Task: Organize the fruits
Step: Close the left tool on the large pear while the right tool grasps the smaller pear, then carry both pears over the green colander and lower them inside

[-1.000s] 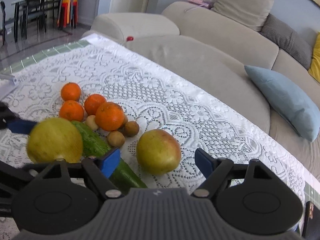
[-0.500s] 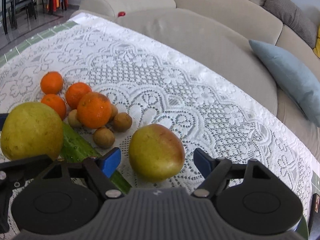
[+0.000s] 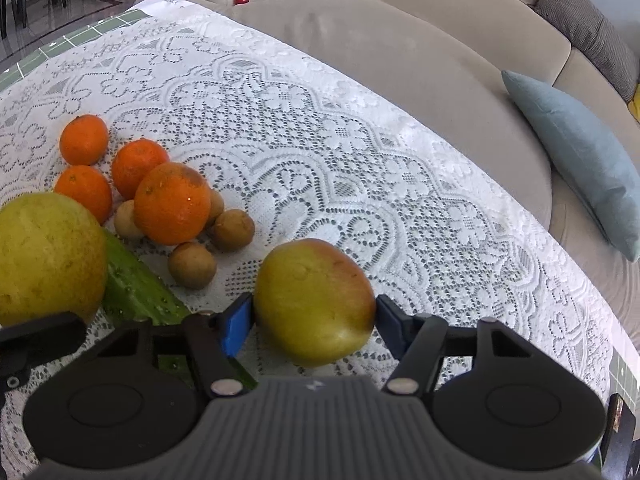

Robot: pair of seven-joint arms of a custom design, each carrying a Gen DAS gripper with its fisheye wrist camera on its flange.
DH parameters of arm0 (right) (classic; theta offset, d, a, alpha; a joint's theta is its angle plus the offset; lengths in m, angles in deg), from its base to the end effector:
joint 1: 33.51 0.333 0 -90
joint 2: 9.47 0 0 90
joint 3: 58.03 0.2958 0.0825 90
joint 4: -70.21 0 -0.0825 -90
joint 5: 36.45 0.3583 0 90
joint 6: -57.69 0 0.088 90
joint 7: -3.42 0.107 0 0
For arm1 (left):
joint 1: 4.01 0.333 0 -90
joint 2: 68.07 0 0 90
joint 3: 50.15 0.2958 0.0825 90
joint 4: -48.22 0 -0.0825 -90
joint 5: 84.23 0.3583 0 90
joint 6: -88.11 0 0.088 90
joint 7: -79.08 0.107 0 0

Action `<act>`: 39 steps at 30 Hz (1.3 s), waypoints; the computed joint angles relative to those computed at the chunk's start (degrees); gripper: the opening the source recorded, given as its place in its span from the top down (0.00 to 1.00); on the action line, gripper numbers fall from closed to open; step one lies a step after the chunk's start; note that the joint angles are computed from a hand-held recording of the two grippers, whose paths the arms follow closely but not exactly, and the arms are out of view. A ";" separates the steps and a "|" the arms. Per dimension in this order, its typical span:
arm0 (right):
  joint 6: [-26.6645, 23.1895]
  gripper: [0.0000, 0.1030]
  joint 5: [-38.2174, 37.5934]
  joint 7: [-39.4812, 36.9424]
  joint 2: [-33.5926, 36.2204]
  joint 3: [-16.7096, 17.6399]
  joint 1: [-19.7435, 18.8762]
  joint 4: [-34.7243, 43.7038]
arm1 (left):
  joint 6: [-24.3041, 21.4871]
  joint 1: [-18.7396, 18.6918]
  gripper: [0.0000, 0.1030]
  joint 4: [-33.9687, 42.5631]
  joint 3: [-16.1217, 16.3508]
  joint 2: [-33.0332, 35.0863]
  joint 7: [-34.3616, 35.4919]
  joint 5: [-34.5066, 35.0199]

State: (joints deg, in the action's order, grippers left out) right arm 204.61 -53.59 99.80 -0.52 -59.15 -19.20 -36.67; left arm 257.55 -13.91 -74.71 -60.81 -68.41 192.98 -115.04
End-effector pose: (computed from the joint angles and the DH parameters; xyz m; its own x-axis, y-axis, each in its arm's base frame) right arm 0.5988 0.1456 0.4837 0.2564 -0.9428 0.2129 -0.7946 -0.3310 -0.5090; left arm 0.5365 -0.1648 0.4889 -0.3424 -0.9283 0.1452 -0.6654 0.1304 -0.7350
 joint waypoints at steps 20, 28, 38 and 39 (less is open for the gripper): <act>10.43 0.40 3.50 -5.18 -11.21 2.66 -2.22 -10.99 | 2.24 -2.03 0.28 -2.28 1.45 -2.80 1.32 -3.15; 11.58 0.40 8.39 -11.10 -17.54 4.23 -3.65 -16.18 | 4.50 -5.41 0.28 -5.03 3.84 -6.65 1.71 -4.00; 8.91 0.40 14.44 -19.46 -26.14 4.56 -5.05 -21.96 | 3.93 -11.13 0.28 -7.36 7.64 -10.94 1.01 -2.85; 8.28 0.40 14.91 -20.04 -27.13 4.48 -5.36 -22.53 | 3.83 -11.72 0.28 -7.46 7.86 -11.35 1.04 -2.73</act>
State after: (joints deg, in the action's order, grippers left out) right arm 212.89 -38.68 79.76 -27.65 -54.66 -24.56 -59.20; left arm 261.38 -25.63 -82.17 -52.94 -79.77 194.01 -117.77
